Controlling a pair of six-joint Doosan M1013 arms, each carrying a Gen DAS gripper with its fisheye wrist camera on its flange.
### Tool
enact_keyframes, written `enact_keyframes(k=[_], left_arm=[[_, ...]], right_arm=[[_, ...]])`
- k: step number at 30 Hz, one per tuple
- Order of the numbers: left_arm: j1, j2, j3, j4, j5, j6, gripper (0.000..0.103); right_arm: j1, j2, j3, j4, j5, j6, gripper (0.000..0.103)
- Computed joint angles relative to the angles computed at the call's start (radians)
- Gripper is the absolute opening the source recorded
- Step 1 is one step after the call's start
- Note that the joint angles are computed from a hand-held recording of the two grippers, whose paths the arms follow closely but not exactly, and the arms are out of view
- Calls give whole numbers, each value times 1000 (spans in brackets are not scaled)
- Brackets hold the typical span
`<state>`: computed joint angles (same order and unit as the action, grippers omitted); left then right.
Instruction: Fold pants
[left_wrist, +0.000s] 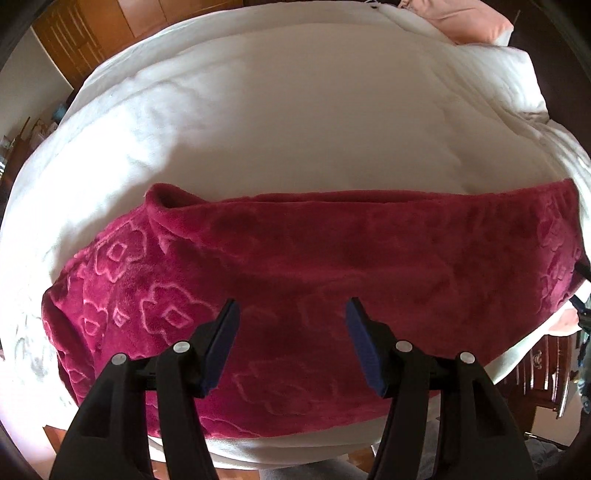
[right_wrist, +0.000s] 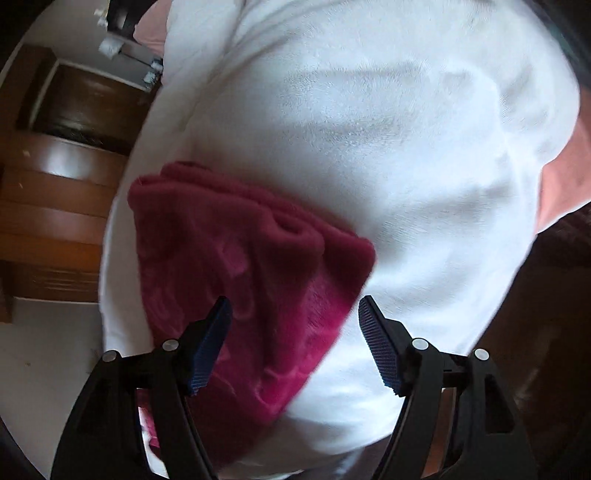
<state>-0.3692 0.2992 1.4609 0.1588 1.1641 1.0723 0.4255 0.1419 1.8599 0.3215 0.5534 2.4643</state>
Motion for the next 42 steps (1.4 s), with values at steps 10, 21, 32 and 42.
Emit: enact_keyframes(k=[10,21,32,42], left_arm=[[35,-18,52,-61,-15,23,60],[41,-28,73,-108,-48,67,60],[95,-70,126,-166,-77,56,60],[164,-124,190,-168,-79,23,60]], right_arm=[[23,16,-34,-73,-1,-32,19],[120,19,-152,-365,124,-10,15],[184,59,-286,-322,107,-210,15],[247,148,-427,-174,136,-420,15]])
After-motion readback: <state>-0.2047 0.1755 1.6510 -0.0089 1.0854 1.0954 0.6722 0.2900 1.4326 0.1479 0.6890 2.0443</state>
